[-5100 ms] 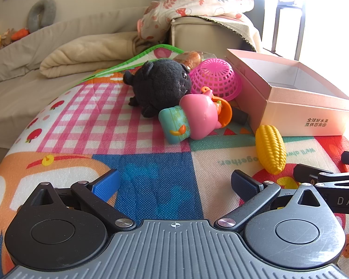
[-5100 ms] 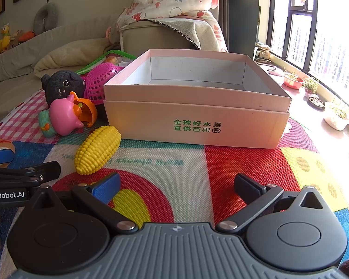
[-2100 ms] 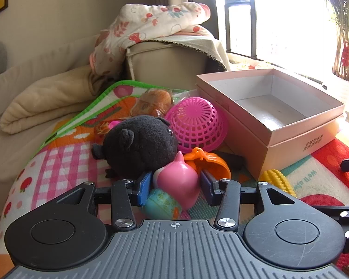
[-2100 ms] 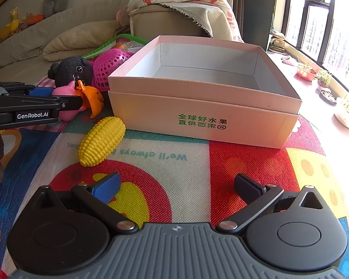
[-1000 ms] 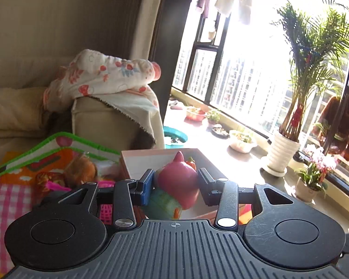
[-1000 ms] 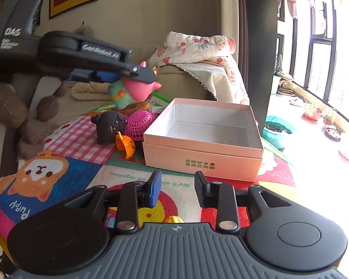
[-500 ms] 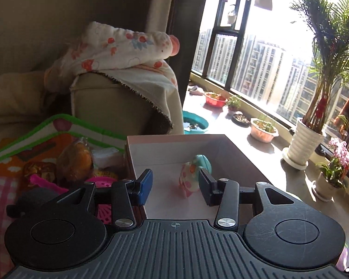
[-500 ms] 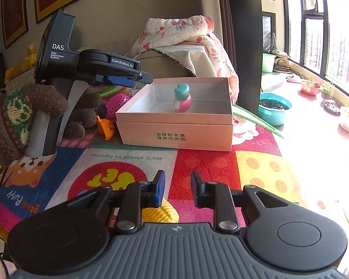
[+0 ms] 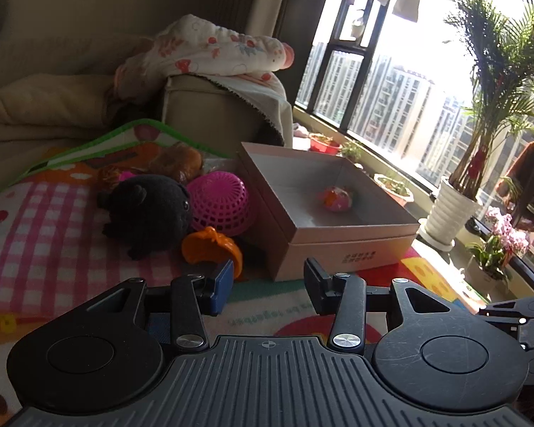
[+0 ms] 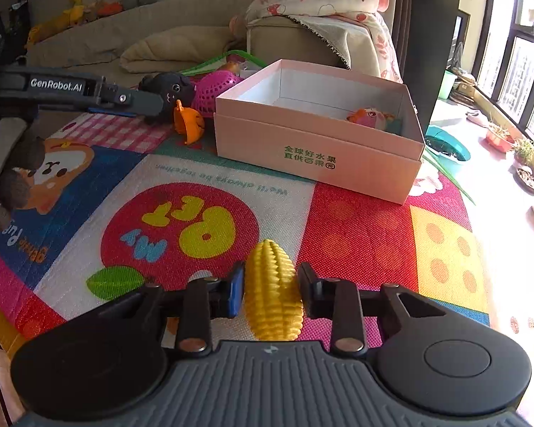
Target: Organize objects
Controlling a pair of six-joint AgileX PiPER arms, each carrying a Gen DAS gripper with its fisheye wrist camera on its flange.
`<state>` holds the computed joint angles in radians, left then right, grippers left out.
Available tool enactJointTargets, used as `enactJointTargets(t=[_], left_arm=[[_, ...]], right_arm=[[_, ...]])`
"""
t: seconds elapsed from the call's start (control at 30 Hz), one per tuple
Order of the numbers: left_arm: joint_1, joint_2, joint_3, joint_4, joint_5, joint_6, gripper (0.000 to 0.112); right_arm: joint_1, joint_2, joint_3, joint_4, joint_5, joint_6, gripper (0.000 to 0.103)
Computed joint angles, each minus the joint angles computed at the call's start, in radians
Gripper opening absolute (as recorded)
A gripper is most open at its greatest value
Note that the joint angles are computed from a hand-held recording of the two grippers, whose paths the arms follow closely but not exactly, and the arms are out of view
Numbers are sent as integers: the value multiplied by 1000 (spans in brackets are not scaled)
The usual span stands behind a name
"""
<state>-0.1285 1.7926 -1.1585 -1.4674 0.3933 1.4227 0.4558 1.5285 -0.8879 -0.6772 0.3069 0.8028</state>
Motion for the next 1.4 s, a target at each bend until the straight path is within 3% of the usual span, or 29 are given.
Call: enactJointTargets(t=[0.17, 0.3, 0.33, 0.37, 0.43, 0.57, 0.77, 0.87, 1.0, 1.1, 1.17, 1.3, 1.4], left_arm=[[59, -6, 92, 8, -16, 33, 48], [89, 11, 103, -1, 12, 38, 48], [91, 11, 102, -7, 13, 42, 48], [96, 7, 106, -13, 17, 47, 48], [99, 3, 106, -23, 16, 53, 48], [101, 12, 95, -48, 8, 66, 48], [60, 58, 20, -65, 0, 46, 48], [23, 89, -39, -95, -25, 13, 48], [-34, 125, -129, -228, -111, 159, 48], [-49, 179, -257, -11, -93, 82, 48], [-59, 229, -354, 189, -81, 3, 50], [-93, 329, -499, 589, -155, -270, 51], [-76, 419, -671, 804, -29, -483, 54]], right_arm=[[-41, 49, -218, 50, 47, -81, 31], [-82, 190, -494, 82, 103, -110, 31], [-85, 225, -550, 68, 119, -95, 37], [-89, 278, -628, 62, 147, -87, 61], [-83, 318, -670, -8, 146, -6, 91], [-50, 314, -589, -130, 89, 113, 97], [50, 244, -292, -652, 99, 673, 103], [74, 224, -185, -755, 108, 844, 103], [99, 234, -117, -848, 148, 984, 103], [108, 213, -78, -985, 162, 1131, 103], [104, 219, -86, -958, 149, 1096, 103], [103, 214, -75, -1009, 148, 1150, 103], [98, 211, -72, -1020, 140, 1167, 103]])
